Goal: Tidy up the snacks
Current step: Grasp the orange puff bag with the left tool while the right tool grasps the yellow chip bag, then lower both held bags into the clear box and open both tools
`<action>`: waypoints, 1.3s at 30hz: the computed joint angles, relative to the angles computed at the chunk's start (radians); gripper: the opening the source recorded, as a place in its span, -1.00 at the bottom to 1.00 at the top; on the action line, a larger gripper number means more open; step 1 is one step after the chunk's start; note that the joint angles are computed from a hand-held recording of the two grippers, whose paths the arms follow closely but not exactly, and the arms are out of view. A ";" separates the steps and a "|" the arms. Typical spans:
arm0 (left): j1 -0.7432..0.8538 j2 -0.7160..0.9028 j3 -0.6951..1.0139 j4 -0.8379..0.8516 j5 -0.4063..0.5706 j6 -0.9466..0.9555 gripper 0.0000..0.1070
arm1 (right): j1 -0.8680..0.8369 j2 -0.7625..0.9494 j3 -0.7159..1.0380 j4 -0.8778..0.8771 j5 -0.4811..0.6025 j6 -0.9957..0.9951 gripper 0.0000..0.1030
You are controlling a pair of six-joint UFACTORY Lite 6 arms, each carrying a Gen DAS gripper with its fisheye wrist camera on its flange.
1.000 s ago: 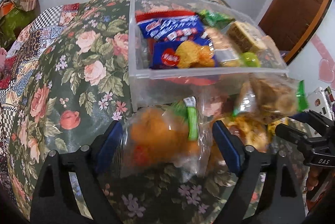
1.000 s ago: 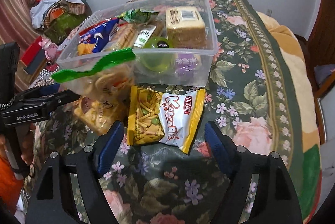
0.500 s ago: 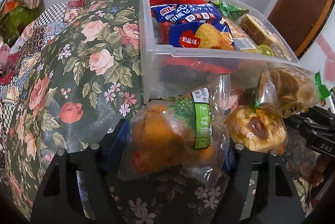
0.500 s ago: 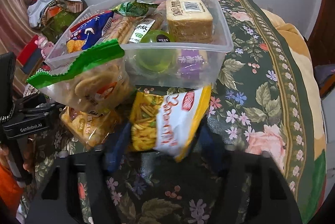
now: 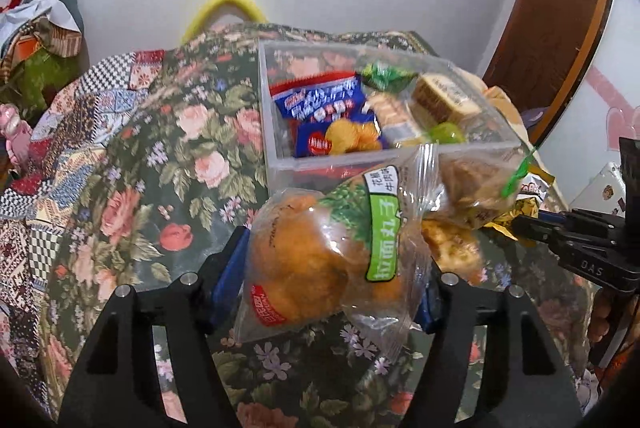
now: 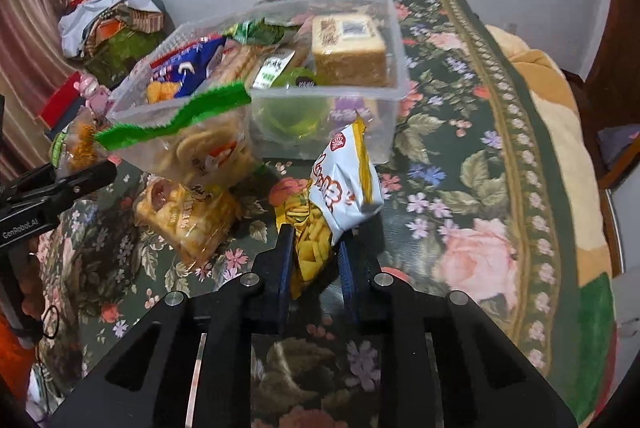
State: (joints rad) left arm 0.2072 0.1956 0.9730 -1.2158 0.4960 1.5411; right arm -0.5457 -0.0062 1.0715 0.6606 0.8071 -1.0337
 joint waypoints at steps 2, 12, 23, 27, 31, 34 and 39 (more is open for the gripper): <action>0.006 -0.011 0.015 0.016 0.019 -0.026 0.28 | -0.013 -0.010 0.013 0.007 0.008 -0.012 -0.63; -0.017 -0.065 0.065 0.062 0.046 -0.139 0.28 | -0.059 -0.024 0.078 0.066 0.026 -0.063 -0.67; -0.048 -0.049 0.125 0.072 0.033 -0.174 0.28 | -0.084 -0.039 0.136 0.092 0.055 -0.078 -0.69; -0.060 -0.007 0.193 0.084 0.025 -0.209 0.28 | -0.064 -0.010 0.209 0.112 0.054 -0.069 -0.71; -0.067 0.065 0.298 0.118 0.044 -0.277 0.28 | -0.022 0.021 0.288 0.134 0.043 -0.051 -0.71; -0.085 0.125 0.380 0.162 0.032 -0.334 0.28 | 0.023 0.046 0.333 0.145 0.012 -0.040 -0.71; -0.127 0.239 0.525 0.247 0.000 -0.430 0.30 | 0.101 0.131 0.428 0.143 -0.017 -0.004 -0.71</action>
State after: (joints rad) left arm 0.0802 0.4347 1.4979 -0.9691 0.4957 1.1110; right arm -0.4446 0.1251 1.4997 0.8034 0.7902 -1.0381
